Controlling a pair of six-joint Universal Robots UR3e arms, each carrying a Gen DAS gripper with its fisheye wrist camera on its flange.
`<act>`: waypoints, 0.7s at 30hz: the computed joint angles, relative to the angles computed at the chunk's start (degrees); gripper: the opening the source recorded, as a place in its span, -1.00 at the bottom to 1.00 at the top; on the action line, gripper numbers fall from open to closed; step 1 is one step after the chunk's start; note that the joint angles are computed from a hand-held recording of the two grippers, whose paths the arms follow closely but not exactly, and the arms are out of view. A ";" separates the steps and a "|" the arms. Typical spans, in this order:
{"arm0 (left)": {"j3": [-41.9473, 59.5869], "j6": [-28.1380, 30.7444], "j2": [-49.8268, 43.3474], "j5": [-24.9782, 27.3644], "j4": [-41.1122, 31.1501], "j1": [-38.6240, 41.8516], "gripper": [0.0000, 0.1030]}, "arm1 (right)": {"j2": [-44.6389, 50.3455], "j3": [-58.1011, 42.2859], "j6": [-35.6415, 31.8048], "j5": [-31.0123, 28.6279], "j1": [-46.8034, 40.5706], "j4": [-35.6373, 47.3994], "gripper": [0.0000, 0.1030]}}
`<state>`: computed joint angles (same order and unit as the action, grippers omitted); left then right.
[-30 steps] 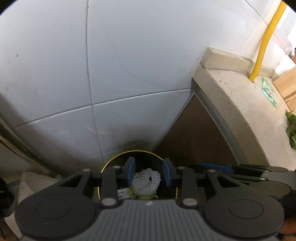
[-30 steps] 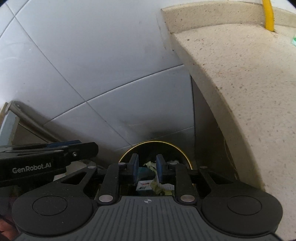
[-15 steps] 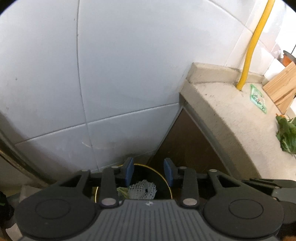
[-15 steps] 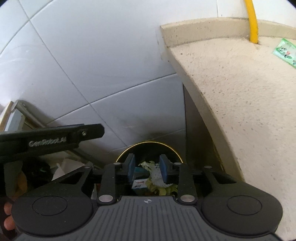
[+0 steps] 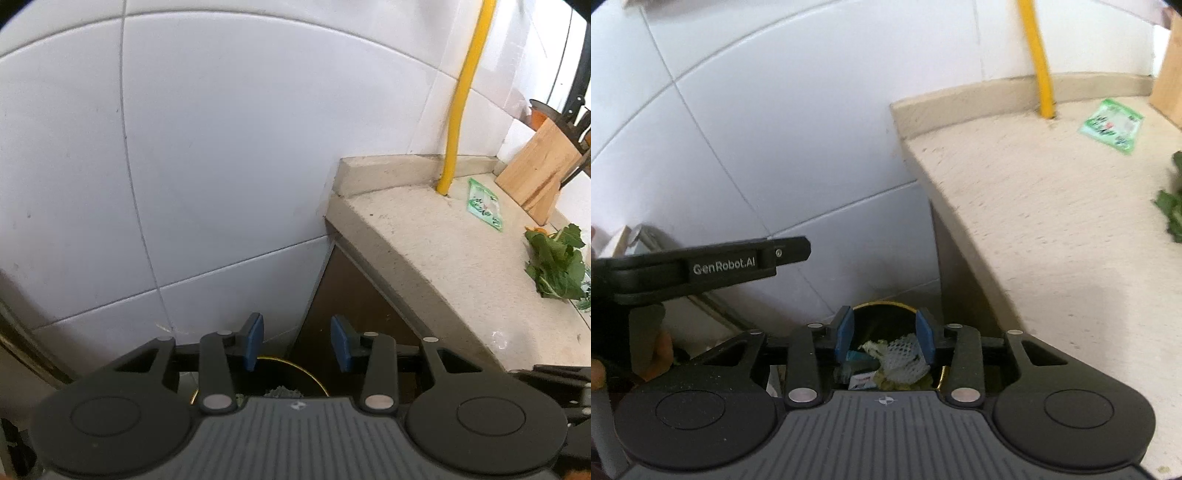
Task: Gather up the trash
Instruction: 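Raise both tools back toward the items on the counter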
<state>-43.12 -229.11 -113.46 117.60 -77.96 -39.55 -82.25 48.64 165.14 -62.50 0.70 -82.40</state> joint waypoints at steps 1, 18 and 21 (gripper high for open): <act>0.40 0.25 -0.22 0.32 0.01 -0.21 -0.31 | -0.90 0.83 -0.06 0.23 -0.51 -0.39 -0.06; 7.27 5.15 -4.33 4.44 -0.03 -3.94 -0.20 | -19.39 16.56 0.01 4.21 -10.39 -8.87 0.22; 8.13 5.64 -4.80 4.28 -0.14 -4.23 -0.20 | -21.45 17.22 0.17 4.33 -12.27 -8.29 0.28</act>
<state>-34.99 -223.47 -118.26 121.88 -78.10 -43.77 -103.69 65.86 165.31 -58.16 -11.58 -90.69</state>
